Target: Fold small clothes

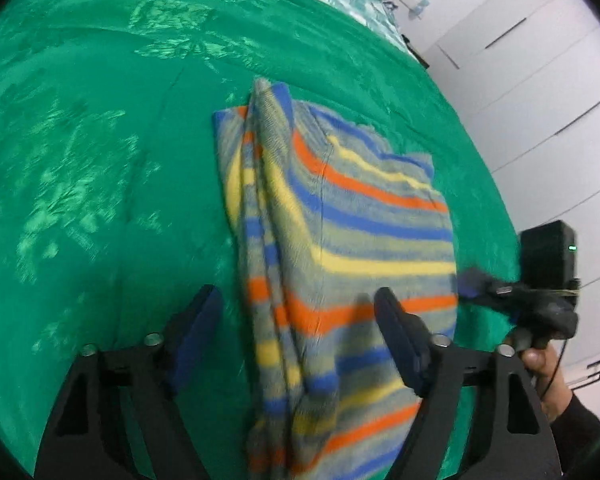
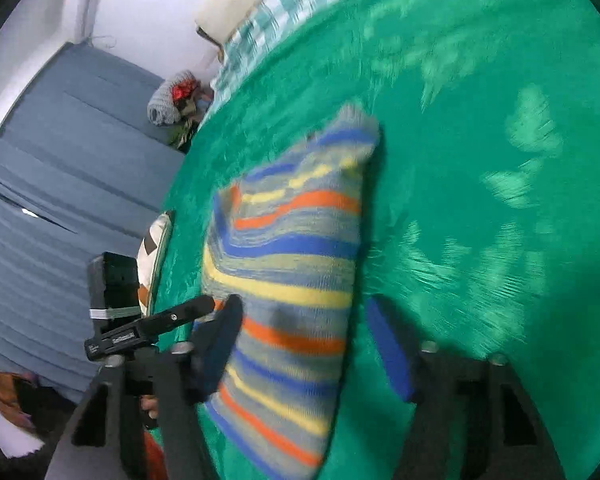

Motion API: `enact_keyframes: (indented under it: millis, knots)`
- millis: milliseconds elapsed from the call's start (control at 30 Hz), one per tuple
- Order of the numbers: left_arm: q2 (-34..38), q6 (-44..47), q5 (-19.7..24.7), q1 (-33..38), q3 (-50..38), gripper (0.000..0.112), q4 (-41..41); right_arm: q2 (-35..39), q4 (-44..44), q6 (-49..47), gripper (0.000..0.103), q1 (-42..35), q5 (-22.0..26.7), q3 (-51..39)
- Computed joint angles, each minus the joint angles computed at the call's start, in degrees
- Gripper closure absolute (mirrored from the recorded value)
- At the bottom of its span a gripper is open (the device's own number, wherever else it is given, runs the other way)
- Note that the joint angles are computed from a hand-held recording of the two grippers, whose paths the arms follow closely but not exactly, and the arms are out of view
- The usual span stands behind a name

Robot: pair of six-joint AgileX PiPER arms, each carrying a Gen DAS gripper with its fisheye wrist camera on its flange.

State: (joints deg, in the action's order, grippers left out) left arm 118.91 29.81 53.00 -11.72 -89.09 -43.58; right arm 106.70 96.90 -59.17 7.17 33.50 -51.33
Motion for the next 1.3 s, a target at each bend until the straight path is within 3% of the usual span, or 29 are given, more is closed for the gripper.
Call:
enact_keyframes:
  millis: [33,67,100,200,300,433,600,667,733,833,933,1000,1033,1100,1200,1300]
  knots:
    - [0.10,-0.61,0.08,-0.44,0.25,0.073,-0.16,2.98,-0.33,0.95,0.061,1.04,0.21,-2.52]
    - [0.99,-0.69,1.33,-0.59,-0.76,0.086,-0.28,4.23,0.35,0.50,0.065,2.16,-0.81,-3.65]
    - [1.77,-1.39,1.92,-0.64,-1.44,0.092,-0.21,4.99,0.60,0.38,0.069,3.42,-2.29,-4.75]
    - [-0.59,-2.98,-1.57,-2.18,0.33,0.096,2.46,3.45,-5.13,6.65,0.078,6.97,-9.27,-6.36]
    - [-5.06,-3.07,-3.38,-3.16,2.47,0.098,3.64,-1.60,-17.13,17.36,0.081,10.72,-15.84,-6.82]
    - [-10.88,-1.83,-3.19,-3.34,1.93,0.098,3.07,-6.28,-30.04,29.13,0.082,12.94,-18.30,-9.08]
    - [-12.47,-3.43,-0.92,-3.28,-4.27,0.098,4.07,-10.24,-39.92,38.33,0.082,13.47,-18.53,-12.94]
    - [-10.47,-6.81,0.79,-3.52,-6.75,0.091,7.21,-10.35,-48.91,48.83,0.082,12.89,-17.38,-13.97]
    - [-7.81,-11.55,0.83,-4.39,-6.61,0.060,12.33,-7.87,-58.73,60.29,0.080,12.43,-14.54,-15.83]
    - [-9.56,-16.66,-3.69,-6.06,1.82,0.054,21.34,-4.75,-75.91,77.19,0.060,11.86,-8.95,-15.37]
    - [-18.10,-19.63,-11.86,-8.64,14.51,0.044,29.92,-9.87,-93.10,92.27,0.051,14.48,-9.59,-8.55]
    - [-25.91,-25.95,-16.89,-12.56,22.55,0.030,38.78,-13.56,-104.56,103.73,0.030,17.98,-6.31,-6.38]
    - [-29.04,-31.04,-18.12,-14.92,25.00,0.021,44.41,-15.91,-110.00,109.46,0.027,20.66,-3.75,-5.57]
    - [-35.15,-41.14,-19.43,-19.95,29.36,0.014,55.86,-19.28,-115.95,116.31,0.026,25.20,-0.09,-4.40]
    - [-42.01,-58.29,-15.78,-27.99,32.40,0.013,71.15,-24.62,-119.91,123.08,0.016,31.79,5.74,-3.14]
    - [-46.19,-70.13,-8.41,-33.04,32.96,0.010,77.51,-28.16,-125.47,134.08,0.015,41.28,13.59,-3.84]
